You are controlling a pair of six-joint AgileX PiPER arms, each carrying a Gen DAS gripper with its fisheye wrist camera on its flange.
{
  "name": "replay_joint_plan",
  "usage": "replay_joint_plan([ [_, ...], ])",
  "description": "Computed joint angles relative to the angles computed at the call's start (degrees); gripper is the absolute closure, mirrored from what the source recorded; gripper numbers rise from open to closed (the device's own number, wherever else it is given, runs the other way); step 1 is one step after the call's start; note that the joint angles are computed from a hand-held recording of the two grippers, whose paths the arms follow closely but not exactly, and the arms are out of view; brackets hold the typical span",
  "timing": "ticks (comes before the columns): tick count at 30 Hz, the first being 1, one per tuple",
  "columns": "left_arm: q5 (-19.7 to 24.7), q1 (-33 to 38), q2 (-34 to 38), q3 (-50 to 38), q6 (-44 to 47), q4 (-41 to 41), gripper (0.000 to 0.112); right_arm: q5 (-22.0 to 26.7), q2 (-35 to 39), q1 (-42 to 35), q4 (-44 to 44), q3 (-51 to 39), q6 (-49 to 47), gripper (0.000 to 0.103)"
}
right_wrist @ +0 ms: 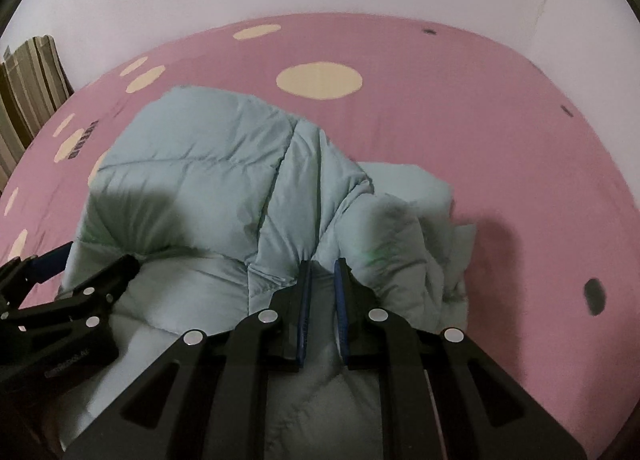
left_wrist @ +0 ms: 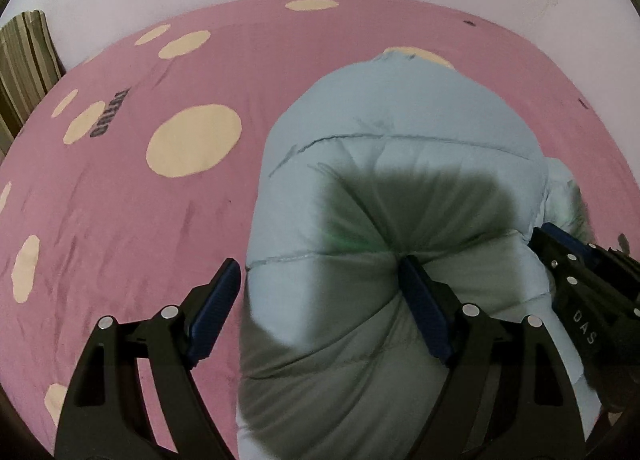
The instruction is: Fold large clothes
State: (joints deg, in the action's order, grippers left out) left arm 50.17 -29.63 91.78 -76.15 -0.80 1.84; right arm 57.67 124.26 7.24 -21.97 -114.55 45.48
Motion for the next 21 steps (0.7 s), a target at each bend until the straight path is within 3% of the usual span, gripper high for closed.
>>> replay_joint_plan([
  [9,-3.31,-0.31,0.45,2.78,-2.18,1.39,0.027,-0.76,1.27,0.26,-0.97,0.25,1.26,0.091],
  [15,-1.18,0.91,-0.88,1.68,-0.05,-0.84,0.027,1.55,0.91,1.76,-3.99,-0.98,2.42,0.091],
  [21,1.79,4.11,-5.78,2.70,-1.60,-3.26,0.027,-0.51,-5.15,2.67,-5.09,5.43,6.71,0.091],
])
